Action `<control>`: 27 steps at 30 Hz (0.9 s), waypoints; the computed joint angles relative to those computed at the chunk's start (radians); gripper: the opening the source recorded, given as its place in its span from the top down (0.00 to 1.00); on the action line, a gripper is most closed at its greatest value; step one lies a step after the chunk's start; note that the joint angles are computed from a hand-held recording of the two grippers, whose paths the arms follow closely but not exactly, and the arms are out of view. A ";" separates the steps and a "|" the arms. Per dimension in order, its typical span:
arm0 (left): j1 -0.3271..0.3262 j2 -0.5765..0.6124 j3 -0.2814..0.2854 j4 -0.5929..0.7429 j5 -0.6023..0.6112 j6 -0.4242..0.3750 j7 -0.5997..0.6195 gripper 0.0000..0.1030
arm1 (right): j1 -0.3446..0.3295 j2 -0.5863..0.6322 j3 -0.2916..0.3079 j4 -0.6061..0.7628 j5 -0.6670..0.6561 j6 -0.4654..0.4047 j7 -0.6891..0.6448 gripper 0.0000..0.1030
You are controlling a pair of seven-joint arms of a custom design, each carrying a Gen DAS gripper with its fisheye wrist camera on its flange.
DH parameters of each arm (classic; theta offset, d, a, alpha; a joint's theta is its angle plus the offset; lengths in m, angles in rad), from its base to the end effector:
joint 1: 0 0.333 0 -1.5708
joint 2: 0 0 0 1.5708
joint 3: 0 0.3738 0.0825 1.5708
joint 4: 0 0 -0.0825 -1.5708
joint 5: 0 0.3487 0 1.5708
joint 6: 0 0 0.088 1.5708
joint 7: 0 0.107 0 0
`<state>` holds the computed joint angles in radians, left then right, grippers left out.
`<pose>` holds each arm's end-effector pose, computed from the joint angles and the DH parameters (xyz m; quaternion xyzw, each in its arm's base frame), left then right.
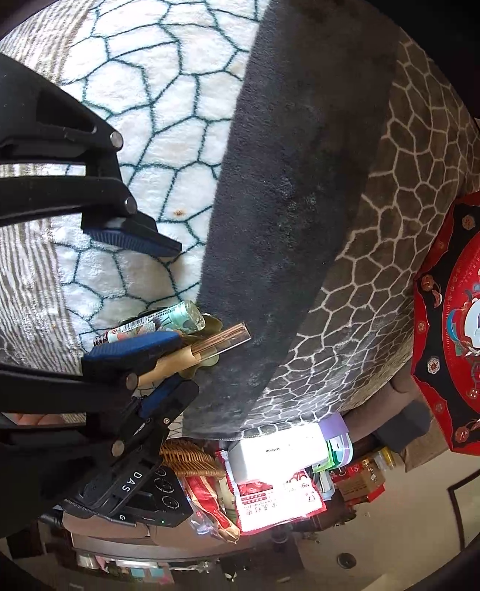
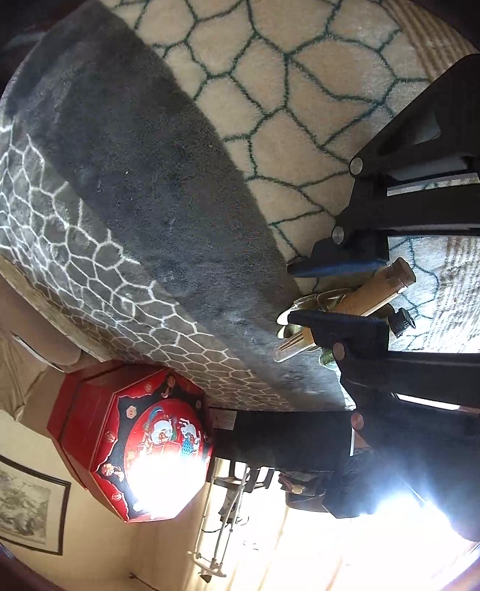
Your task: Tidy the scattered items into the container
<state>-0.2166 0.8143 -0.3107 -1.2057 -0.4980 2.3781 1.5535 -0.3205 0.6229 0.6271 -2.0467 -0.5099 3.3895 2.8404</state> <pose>0.7282 -0.3251 0.4031 0.6396 -0.6850 0.3044 0.1707 0.6187 0.1798 0.3660 -0.3962 0.8077 0.0958 0.4261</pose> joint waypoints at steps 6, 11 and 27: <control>0.010 -0.012 -0.019 -0.042 -0.029 0.045 0.032 0.75 | -0.027 0.025 0.041 0.007 -0.028 -0.008 -0.003 0.88; -0.004 0.006 -0.017 -0.007 -0.021 0.021 0.025 0.75 | -0.024 0.030 0.058 0.017 -0.008 -0.040 -0.030 0.95; 0.008 -0.016 -0.016 -0.009 -0.021 0.024 0.040 0.84 | 0.020 0.011 0.063 0.058 0.074 -0.093 -0.114 0.96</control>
